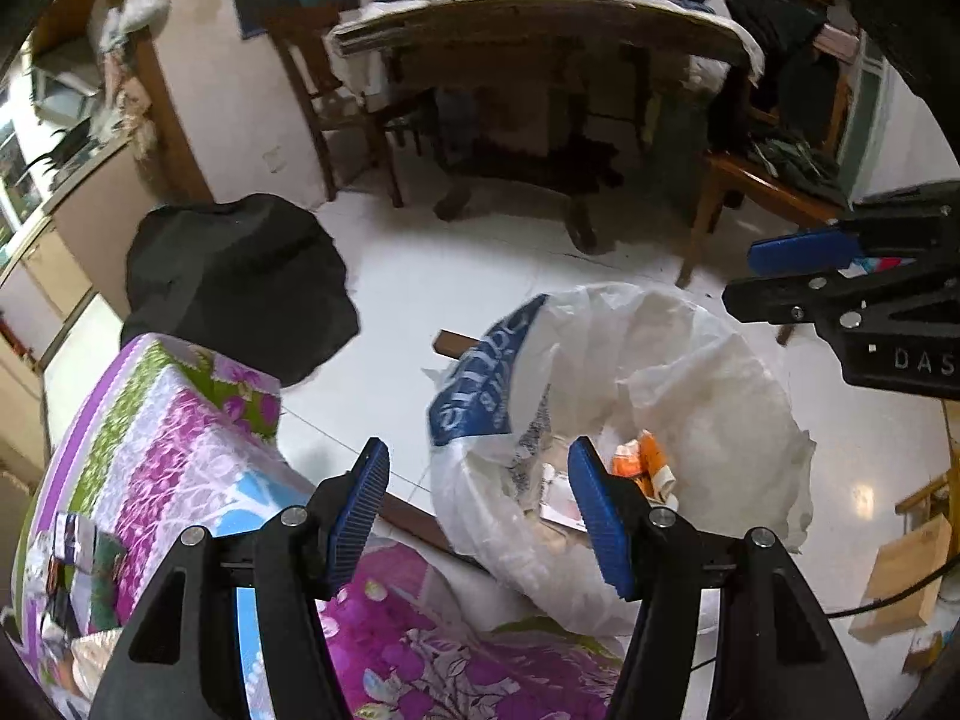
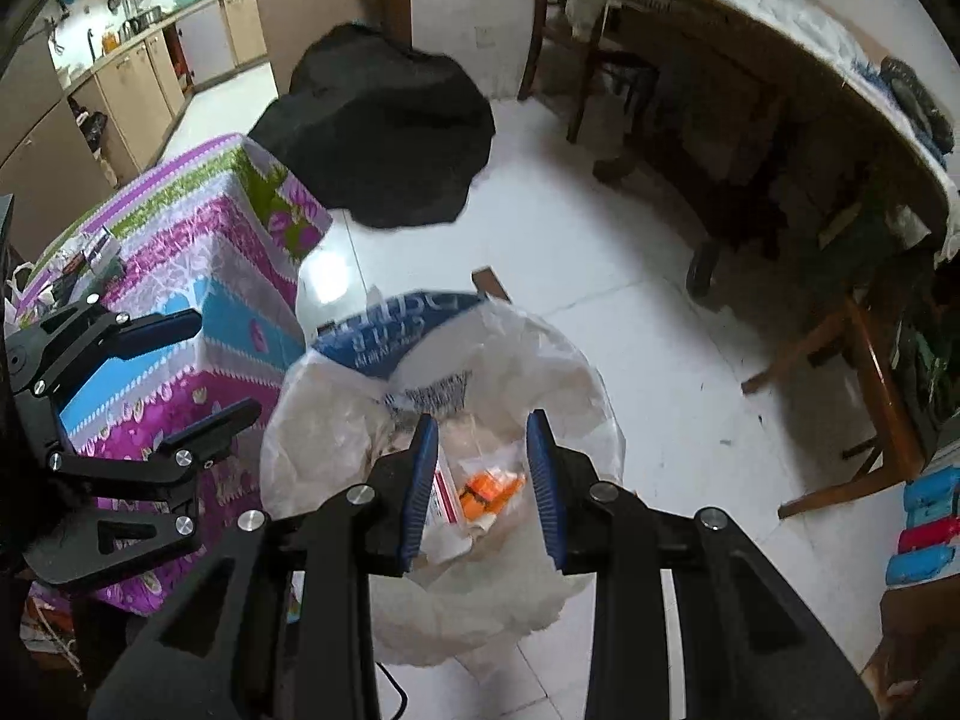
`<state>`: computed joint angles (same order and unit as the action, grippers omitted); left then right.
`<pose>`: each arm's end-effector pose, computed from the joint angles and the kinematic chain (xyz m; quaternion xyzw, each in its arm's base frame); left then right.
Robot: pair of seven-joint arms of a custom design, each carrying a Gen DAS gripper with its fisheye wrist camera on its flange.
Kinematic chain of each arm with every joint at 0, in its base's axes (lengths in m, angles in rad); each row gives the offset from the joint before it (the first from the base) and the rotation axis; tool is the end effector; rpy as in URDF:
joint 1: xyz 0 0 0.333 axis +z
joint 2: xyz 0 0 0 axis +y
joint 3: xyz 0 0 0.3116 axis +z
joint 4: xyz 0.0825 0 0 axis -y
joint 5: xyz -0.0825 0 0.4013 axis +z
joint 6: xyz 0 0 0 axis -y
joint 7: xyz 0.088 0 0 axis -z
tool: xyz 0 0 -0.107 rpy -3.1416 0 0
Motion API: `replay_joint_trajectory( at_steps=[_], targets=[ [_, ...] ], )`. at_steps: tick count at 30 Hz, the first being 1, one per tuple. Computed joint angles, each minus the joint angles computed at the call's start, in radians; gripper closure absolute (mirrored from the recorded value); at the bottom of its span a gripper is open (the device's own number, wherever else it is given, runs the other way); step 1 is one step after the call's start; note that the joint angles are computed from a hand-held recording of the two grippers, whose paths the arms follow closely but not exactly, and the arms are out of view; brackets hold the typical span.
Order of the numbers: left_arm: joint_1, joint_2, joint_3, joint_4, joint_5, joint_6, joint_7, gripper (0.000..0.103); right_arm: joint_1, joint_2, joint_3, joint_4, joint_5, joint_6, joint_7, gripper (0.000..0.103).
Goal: Collect trash
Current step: 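Move both tools back to the table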
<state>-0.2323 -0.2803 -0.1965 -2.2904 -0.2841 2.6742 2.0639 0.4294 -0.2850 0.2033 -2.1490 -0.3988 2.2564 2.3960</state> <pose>0.4802 -0.2173 0.5256 -0.3881 0.8599 -0.2755 0.1846 0.4236 0.3078 0.5524 -0.6819 0.6781 -0.2127 0.1731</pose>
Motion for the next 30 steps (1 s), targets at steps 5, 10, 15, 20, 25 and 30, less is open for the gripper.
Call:
replay_joint_trajectory(
  at_steps=[5, 10, 15, 20, 25, 30],
  targets=[
    [0.044, -0.051, -0.017, -0.052, 0.047, 0.065, -0.108, 0.040, -0.001, 0.016, 0.033, 0.009, -0.090, 0.033, 0.071, 0.074],
    [0.116, -0.115, -0.039, -0.126, 0.147, 0.141, -0.221, 0.040, 0.009, 0.054, 0.063, 0.039, -0.203, 0.062, 0.148, 0.074],
    [0.193, -0.161, -0.045, -0.170, 0.218, 0.157, -0.324, 0.040, 0.030, 0.093, 0.074, 0.066, -0.289, 0.108, 0.229, 0.074],
    [0.218, -0.208, -0.009, -0.209, 0.218, 0.160, -0.354, 0.040, 0.063, 0.146, 0.078, 0.110, -0.353, 0.124, 0.274, 0.074],
    [0.257, -0.286, 0.017, -0.271, 0.210, 0.172, -0.366, 0.040, 0.104, 0.200, 0.077, 0.153, -0.413, 0.153, 0.322, 0.074],
    [0.309, -0.376, 0.040, -0.343, 0.204, 0.178, -0.369, 0.040, 0.152, 0.256, 0.076, 0.196, -0.460, 0.197, 0.339, 0.074]
  ],
)
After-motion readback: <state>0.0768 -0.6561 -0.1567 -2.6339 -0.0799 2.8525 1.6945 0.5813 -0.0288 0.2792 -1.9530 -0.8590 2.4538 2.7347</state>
